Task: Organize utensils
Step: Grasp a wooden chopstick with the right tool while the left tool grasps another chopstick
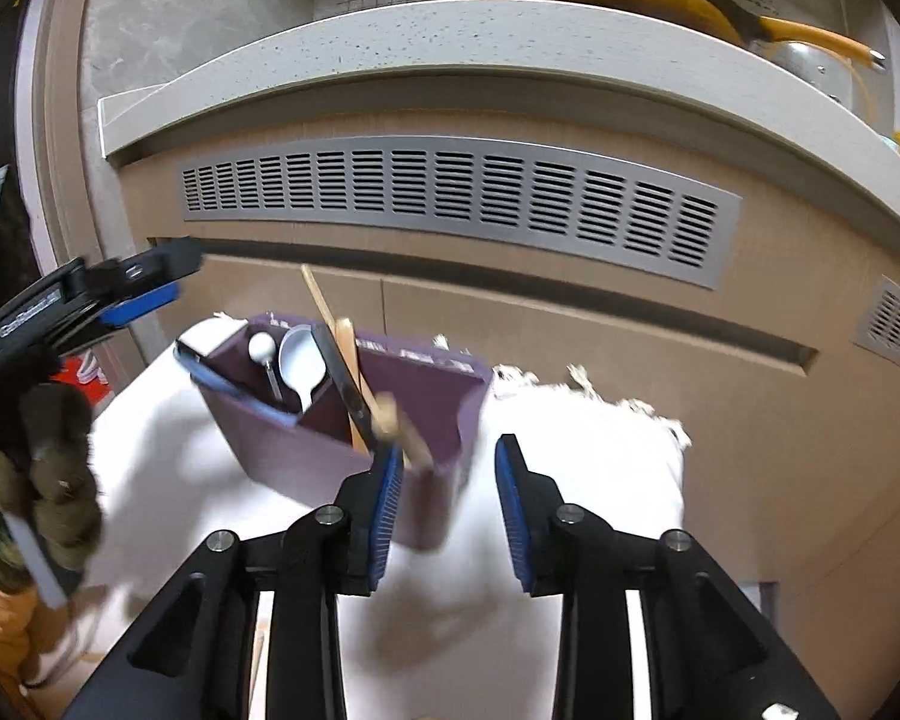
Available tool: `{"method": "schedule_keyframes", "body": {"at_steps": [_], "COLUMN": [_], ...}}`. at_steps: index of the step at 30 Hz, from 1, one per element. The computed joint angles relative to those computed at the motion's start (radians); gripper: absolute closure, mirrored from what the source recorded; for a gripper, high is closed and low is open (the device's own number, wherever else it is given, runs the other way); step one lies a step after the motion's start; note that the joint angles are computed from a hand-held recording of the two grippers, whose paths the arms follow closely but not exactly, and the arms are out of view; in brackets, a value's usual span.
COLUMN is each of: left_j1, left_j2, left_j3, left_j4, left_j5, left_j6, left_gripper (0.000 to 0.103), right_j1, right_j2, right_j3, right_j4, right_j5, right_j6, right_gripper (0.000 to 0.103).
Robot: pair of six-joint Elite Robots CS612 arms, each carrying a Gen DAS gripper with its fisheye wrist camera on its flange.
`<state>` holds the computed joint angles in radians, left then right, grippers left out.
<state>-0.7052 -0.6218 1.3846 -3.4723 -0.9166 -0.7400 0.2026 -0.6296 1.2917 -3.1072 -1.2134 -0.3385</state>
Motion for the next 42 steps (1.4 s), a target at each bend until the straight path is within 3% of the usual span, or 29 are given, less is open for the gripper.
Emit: {"method": "schedule_keyframes", "body": {"at_steps": [3,5,8,12,15,17,20,24,29,32,34,38,42], "left_j1": [-0.027,-0.048,-0.07,-0.091,-0.099,-0.103,-0.103,-0.1,-0.096,-0.092,-0.087,-0.078,-0.063], "left_j2": [-0.045,-0.072,-0.098,-0.114,-0.123,-0.129,-0.133,-0.135,-0.133,-0.126,-0.118,-0.102,-0.081], "left_j3": [0.063,0.093,0.123,0.157,0.175,0.186,0.193,0.199,0.192,0.175,0.158,0.115,0.059], "left_j4": [0.107,0.233,0.385,0.442,0.482,0.515,0.539,0.548,0.543,0.546,0.553,0.58,0.639], "left_j5": [0.023,0.033,-0.019,-0.116,-0.149,-0.151,-0.148,-0.17,-0.196,-0.228,-0.253,-0.317,-0.383], "left_j6": [0.007,0.028,0.091,0.129,0.105,0.071,0.05,0.036,0.048,0.064,0.079,0.109,0.128], "left_gripper": [0.025,0.025,0.025,0.025,0.025,0.025,0.025,0.025,0.025,0.026,0.03,0.055,0.063], "right_j1": [-0.012,-0.019,-0.021,-0.014,-0.007,0.0,0.012,0.035,0.049,0.045,0.037,0.011,-0.018], "right_j2": [-0.028,-0.051,-0.071,-0.088,-0.095,-0.097,-0.1,-0.102,-0.094,-0.092,-0.097,-0.103,-0.098], "right_j3": [0.055,0.09,0.132,0.18,0.202,0.211,0.217,0.226,0.239,0.236,0.246,0.257,0.253], "right_j4": [-0.004,0.047,0.099,0.181,0.268,0.323,0.371,0.39,0.322,0.339,0.326,0.288,0.242], "right_j5": [-0.003,0.006,0.012,0.019,0.047,0.07,0.087,0.047,-0.026,-0.035,-0.03,-0.014,-0.009], "right_j6": [0.001,0.004,-0.023,-0.085,-0.13,-0.17,-0.224,-0.278,-0.283,-0.284,-0.282,-0.226,-0.135], "right_gripper": [0.064,0.056,0.055,0.056,0.057,0.071,0.078,0.082,0.085,0.094,0.096,0.096,0.096]}}
